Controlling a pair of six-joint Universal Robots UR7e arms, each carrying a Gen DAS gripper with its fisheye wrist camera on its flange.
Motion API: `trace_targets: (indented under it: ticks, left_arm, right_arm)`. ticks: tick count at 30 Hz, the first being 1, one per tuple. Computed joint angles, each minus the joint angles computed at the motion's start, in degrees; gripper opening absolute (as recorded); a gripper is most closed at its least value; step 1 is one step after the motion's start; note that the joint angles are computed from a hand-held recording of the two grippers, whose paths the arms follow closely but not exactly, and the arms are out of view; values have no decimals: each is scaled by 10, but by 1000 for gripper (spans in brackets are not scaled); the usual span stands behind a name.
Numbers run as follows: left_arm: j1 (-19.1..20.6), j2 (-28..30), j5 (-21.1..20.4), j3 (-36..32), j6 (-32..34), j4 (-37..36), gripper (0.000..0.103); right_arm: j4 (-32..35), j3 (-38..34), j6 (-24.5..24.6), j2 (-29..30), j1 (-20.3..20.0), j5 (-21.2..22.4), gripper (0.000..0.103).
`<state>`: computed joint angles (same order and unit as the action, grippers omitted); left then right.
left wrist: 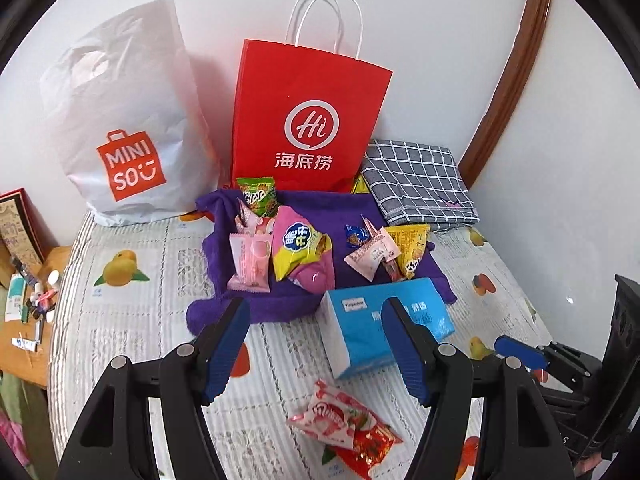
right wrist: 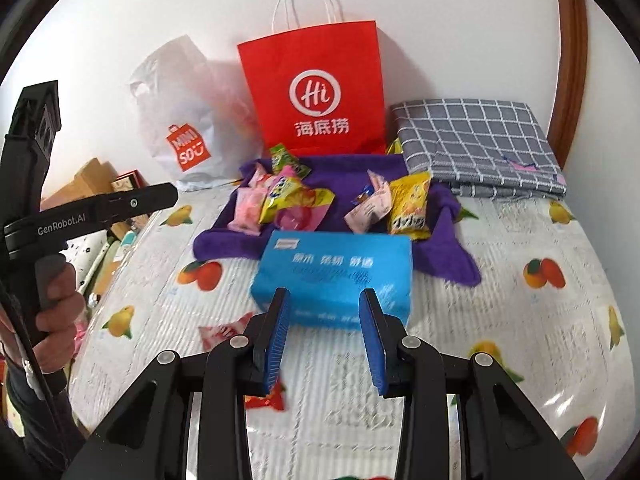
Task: Organize snacks
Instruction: 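Withdraw both grippers from the towel toward the red candy packets, then grasp the red candy packet with the right gripper while the left gripper grasps the pink strawberry candy bag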
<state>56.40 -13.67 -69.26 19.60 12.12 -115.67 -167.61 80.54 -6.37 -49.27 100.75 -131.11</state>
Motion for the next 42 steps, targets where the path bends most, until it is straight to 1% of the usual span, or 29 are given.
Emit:
trace_targets:
  ticks: [2,6,13,18,21,23,25,26,29,30,33,37,39,42]
  left_arm:
    - [1,-24,2,43,-2,-21,66]
    - [3,-60,12,109,-3,-55,66]
    - [13,-102,8,186,-4,-86,66]
    - [23,-114,6,210,-13,-80,66]
    - [28,-118,2,215,-14,-78,66]
    - [31,-118,1,215,-16,-77,66]
    - [35,-118,-4,212,-18,-71,66]
    - [37,-119,-7,212,-17,-70,66]
    - [40,-120,-14,210,-15,-69,66]
    - [42,-120,-21,209,-15,-67,66]
    - [48,-120,-39,204,-18,-61,66]
    - [51,-121,-50,206,-19,-59,66]
    - [52,-121,-49,208,-19,-59,66]
    - [53,-121,-47,211,-19,-56,66]
  right_arm:
    - [-4,9,1,-1,2,1,36]
    - [-3,23,10,-1,5,7,36]
    - [-5,40,10,8,6,28,36]
    - [4,47,13,19,1,39,36]
    - [38,36,24,29,-4,48,36]
    - [60,27,29,38,-7,54,38]
    - [77,18,32,46,-9,61,43]
    - [80,16,33,48,-11,65,45]
    - [85,9,37,55,-15,76,54]
    - [88,5,38,58,-15,75,56]
    - [109,-13,41,74,-15,56,57]
    - [99,-25,13,96,-9,24,65]
    - [95,-32,2,107,-6,3,65]
    - [86,-35,-4,114,-7,-13,65]
